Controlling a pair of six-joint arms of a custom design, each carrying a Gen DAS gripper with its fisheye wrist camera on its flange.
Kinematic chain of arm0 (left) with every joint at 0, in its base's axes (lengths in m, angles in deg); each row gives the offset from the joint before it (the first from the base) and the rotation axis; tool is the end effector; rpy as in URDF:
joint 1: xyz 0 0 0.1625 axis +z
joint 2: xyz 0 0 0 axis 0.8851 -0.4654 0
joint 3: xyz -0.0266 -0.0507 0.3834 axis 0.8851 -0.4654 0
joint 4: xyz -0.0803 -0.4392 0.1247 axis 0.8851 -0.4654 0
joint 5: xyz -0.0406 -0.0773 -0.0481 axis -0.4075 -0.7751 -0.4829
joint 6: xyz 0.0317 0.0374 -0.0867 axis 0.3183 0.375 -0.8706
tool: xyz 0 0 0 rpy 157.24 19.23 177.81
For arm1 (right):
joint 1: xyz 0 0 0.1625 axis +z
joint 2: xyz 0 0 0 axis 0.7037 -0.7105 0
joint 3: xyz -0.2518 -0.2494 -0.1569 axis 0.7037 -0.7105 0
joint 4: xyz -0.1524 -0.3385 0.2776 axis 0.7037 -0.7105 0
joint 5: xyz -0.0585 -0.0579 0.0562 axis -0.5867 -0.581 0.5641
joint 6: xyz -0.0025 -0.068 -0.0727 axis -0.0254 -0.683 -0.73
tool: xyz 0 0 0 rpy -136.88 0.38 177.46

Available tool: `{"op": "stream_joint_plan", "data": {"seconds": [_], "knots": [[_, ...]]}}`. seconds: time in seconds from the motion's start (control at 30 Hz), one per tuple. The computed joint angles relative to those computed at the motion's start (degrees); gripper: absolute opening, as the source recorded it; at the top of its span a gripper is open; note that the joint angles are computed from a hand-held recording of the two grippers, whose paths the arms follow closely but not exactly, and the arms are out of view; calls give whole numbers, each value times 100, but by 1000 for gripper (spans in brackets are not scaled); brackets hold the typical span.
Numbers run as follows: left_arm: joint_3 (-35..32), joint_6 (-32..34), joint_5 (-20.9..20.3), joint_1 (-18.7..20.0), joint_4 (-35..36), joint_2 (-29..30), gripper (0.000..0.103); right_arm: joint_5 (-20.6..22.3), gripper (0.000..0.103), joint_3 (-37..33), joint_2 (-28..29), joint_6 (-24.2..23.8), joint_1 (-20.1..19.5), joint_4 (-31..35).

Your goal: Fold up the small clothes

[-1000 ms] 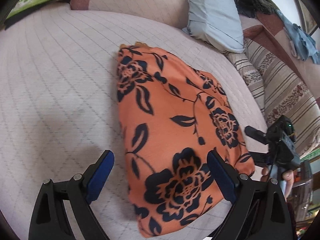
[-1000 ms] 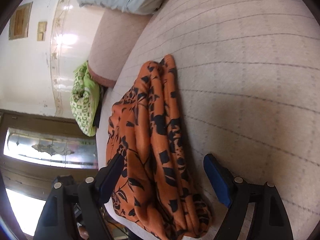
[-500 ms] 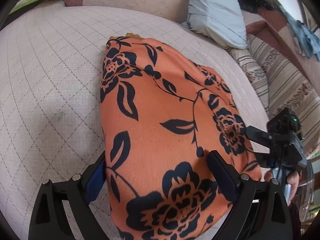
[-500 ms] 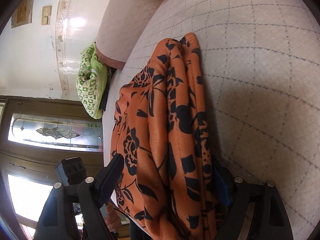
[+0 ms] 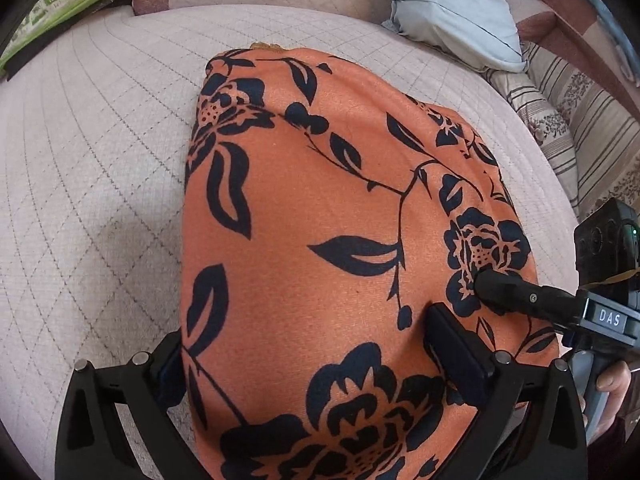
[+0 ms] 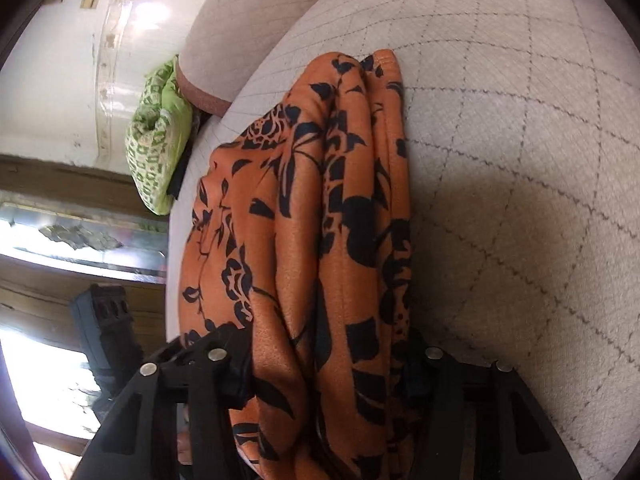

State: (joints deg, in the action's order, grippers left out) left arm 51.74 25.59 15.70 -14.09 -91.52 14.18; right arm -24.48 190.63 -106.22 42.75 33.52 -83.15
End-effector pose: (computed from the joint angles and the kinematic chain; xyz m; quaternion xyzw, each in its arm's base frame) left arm -0.2273 -0.5096 0.0841 0.3115 0.9307 -0.0503 0.1848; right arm 0.0345 -0.5173 0.1999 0.1638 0.9441 -0.2852 0.0213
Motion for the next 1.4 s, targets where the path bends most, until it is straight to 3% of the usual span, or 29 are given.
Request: {"op": "stream_joint_plan", "data": {"seconds": [0.13, 0.5, 1.17, 1.27, 1.4], "knots": [[50, -84, 140, -112, -111, 59, 103, 172, 55, -29, 39, 74, -72, -2], [470, -102, 590, -573, -688, -12, 86, -130, 44, 34, 36, -141, 133, -269], [785, -6, 584, -657, -910, -392, 61, -421, 41, 94, 126, -411, 480, -884], [774, 43, 494, -611, -943, -385, 61, -544, 41, 84, 135, -433, 542, -890], [585, -93, 107, -317, -817, -262, 75, -521, 41, 70, 123, -245, 471, -747]]}}
